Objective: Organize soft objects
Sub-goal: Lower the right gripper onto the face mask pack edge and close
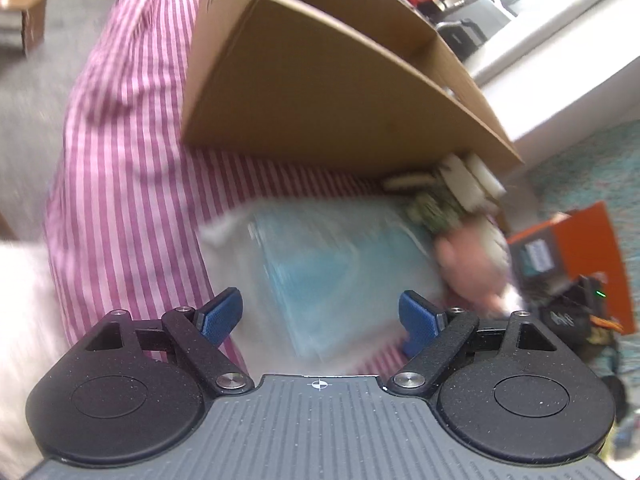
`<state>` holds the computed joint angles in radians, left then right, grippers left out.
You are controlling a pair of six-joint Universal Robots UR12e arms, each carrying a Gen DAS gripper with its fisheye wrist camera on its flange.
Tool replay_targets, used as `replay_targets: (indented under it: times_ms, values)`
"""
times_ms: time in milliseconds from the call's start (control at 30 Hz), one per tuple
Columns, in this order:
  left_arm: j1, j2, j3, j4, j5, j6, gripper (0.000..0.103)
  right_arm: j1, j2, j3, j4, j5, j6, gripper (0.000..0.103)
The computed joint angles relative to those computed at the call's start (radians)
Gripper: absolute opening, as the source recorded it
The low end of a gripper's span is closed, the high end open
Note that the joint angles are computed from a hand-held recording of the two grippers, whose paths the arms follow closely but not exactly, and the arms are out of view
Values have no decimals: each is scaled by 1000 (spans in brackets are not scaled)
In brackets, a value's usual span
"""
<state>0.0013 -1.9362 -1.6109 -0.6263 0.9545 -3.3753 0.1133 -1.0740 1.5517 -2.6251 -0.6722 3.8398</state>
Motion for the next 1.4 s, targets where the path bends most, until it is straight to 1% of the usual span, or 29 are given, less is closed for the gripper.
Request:
replay_targets:
  times_ms: [67,100,167,233,267,333,367,467,533,600,700,733,767,800,867,1000,1067,1133,1200,1300,1333,1400]
  values:
    - [3,18,-15,-37,-21,14,83,-4,-7,10,6,5,-8,54]
    - [2,27,-24,-29,-14,16,83,-7,-12,18,7,6,-9,54]
    - [-7,45,-46,29,40,32,83,-12,-20,31,2,5,-10,54]
    - [-24,51,-50,103,125,53,85,-16,-24,42,-14,7,-3,54]
    - [-33,47,-46,138,157,75,86,-16,-23,44,-23,7,7,54]
    - [-48,29,-28,182,186,132,87,-17,-22,48,-44,8,28,54]
    - [-55,16,-12,189,200,167,87,-15,-20,45,-49,6,36,54]
    - [-83,-27,49,161,273,292,87,-12,-20,41,-46,-1,33,54]
    - [-92,-55,89,124,286,345,87,-9,-21,39,-38,-5,24,54]
    - [-96,-80,129,70,283,367,87,-8,-20,37,-36,-7,22,54]
    - [-103,-115,184,-7,301,386,87,-11,-15,40,-60,4,50,54]
    - [-103,-125,205,-56,297,388,87,-12,-13,41,-70,9,61,54]
    - [-103,-132,222,-96,287,384,89,-13,-10,43,-81,15,72,54]
    - [-101,-132,221,-95,273,386,90,-14,-8,45,-92,20,85,54]
    - [-98,-131,233,-148,248,399,90,-17,-4,48,-111,31,106,54]
    - [-90,-122,258,-287,198,415,91,-21,3,59,-157,50,149,54]
    - [-83,-118,267,-362,159,414,92,-25,3,67,-171,59,162,54]
    - [-75,-110,268,-415,128,412,92,-28,1,74,-188,62,170,54]
    - [-64,-97,251,-446,85,406,92,-31,-2,84,-207,63,176,54]
    - [-53,-88,230,-468,32,390,92,-34,-5,97,-238,63,192,55]
    - [-50,-88,227,-474,13,380,91,-34,-9,100,-226,56,185,61]
    - [-43,-85,213,-471,-23,359,88,-30,-24,107,-174,15,149,62]
